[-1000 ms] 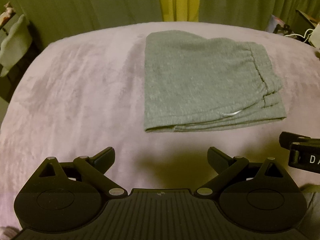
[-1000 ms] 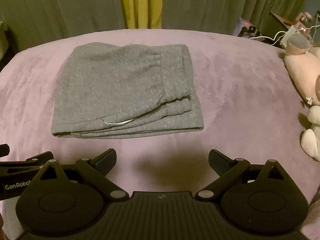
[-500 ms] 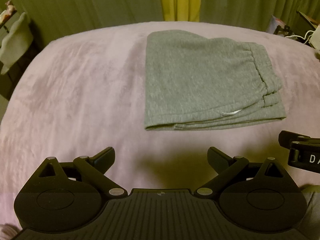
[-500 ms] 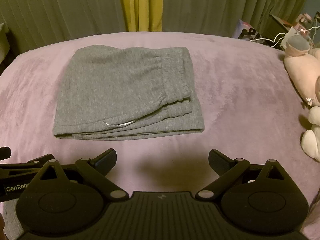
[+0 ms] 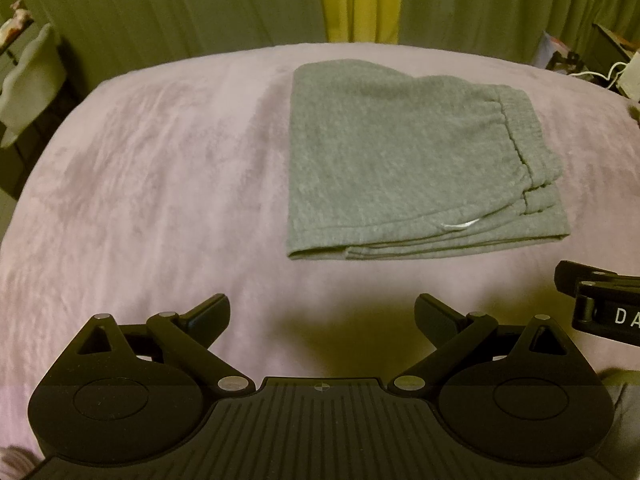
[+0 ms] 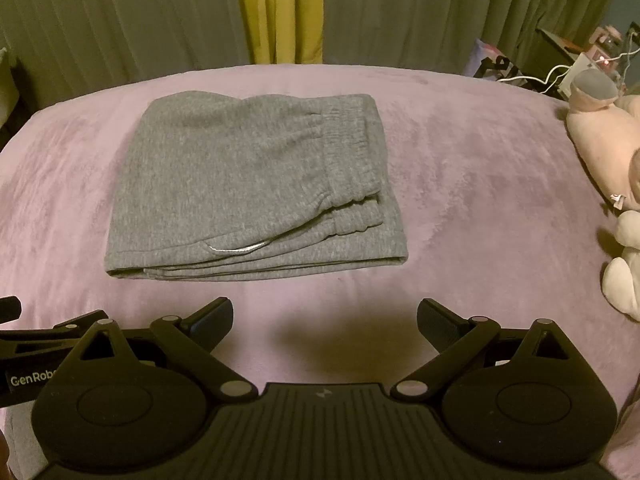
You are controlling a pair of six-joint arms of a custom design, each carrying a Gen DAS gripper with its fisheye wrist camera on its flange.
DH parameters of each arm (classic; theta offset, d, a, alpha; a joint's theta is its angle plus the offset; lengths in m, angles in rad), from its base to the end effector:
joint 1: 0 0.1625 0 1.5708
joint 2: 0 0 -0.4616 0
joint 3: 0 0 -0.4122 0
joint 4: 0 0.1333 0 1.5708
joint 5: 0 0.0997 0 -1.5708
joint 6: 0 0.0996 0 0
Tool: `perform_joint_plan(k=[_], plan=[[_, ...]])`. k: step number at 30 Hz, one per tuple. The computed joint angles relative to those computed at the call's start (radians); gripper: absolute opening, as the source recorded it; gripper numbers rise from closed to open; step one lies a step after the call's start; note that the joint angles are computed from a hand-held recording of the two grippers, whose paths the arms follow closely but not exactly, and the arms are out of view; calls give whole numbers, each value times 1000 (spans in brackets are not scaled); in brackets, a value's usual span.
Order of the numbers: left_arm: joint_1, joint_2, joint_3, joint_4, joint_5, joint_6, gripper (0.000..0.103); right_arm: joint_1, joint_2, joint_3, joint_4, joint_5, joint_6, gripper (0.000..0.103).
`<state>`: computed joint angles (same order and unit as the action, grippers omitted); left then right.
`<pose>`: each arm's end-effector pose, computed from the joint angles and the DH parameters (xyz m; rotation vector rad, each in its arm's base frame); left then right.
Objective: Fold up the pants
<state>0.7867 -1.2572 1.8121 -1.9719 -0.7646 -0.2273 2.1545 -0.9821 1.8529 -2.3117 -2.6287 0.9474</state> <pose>-0.2648 -0.5560 0.3010 0.7188 2.2344 -0.3265 0.3774 -0.4870 0.1698 -0.3124 -2.1566 0.7798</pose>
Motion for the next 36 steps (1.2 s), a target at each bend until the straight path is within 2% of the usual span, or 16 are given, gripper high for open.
perform_joint_plan(k=[36], plan=[[-2, -8, 3, -9, 4, -21, 101, 8, 7, 1, -20, -3, -14, 99]])
